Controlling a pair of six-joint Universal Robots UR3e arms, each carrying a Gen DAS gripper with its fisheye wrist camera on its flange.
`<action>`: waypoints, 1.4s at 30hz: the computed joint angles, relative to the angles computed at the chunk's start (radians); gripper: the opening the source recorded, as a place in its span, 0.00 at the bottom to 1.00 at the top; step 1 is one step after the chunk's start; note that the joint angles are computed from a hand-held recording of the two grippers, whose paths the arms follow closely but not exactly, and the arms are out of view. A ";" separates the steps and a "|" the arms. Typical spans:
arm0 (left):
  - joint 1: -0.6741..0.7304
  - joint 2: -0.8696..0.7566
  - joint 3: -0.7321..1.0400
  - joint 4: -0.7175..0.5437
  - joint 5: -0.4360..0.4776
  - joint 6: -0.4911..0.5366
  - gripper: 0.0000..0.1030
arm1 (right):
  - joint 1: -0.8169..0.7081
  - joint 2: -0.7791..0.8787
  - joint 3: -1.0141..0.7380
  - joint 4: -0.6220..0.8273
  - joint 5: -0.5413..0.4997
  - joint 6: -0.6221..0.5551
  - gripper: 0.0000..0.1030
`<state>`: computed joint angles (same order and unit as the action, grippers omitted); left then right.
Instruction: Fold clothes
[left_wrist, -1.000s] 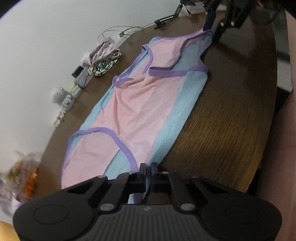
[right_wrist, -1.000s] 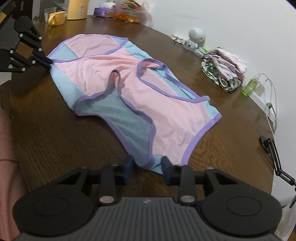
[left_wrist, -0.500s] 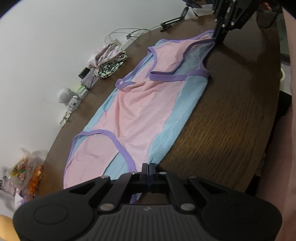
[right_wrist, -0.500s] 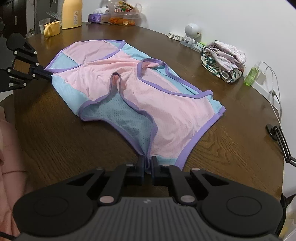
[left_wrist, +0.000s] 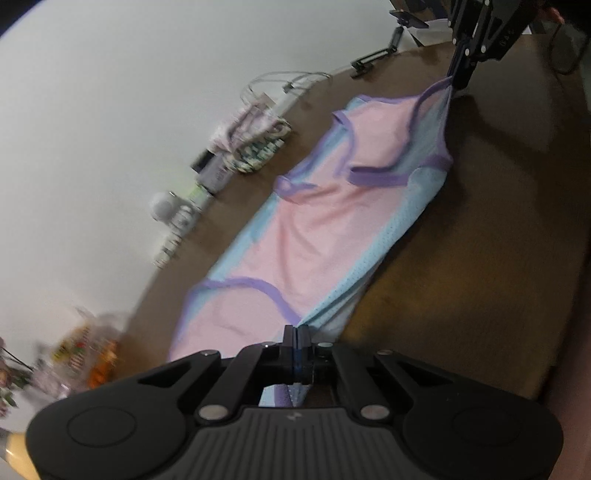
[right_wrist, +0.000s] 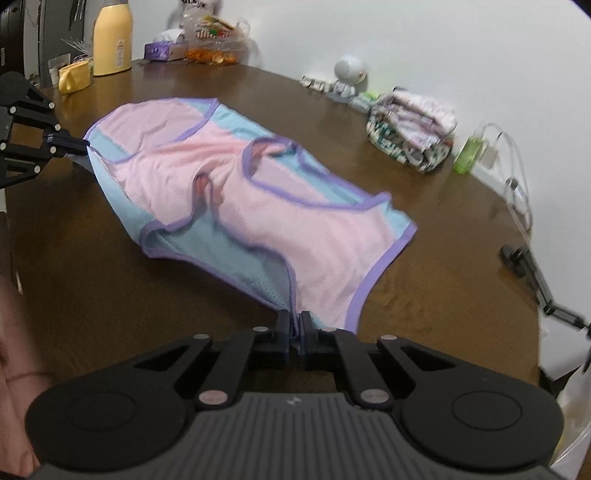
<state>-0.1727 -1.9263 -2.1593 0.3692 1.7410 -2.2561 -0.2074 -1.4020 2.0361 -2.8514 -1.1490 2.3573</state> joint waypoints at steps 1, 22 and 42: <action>-0.003 -0.029 0.048 0.010 0.019 0.022 0.00 | 0.007 0.015 -0.046 0.022 -0.005 0.005 0.04; 0.037 -0.532 0.961 -0.485 -0.015 0.152 0.00 | 0.133 0.521 -0.809 0.352 -0.191 0.057 0.04; 0.292 0.017 0.294 -0.372 -0.166 -0.231 0.39 | 0.029 0.305 -0.483 0.130 0.065 0.277 0.36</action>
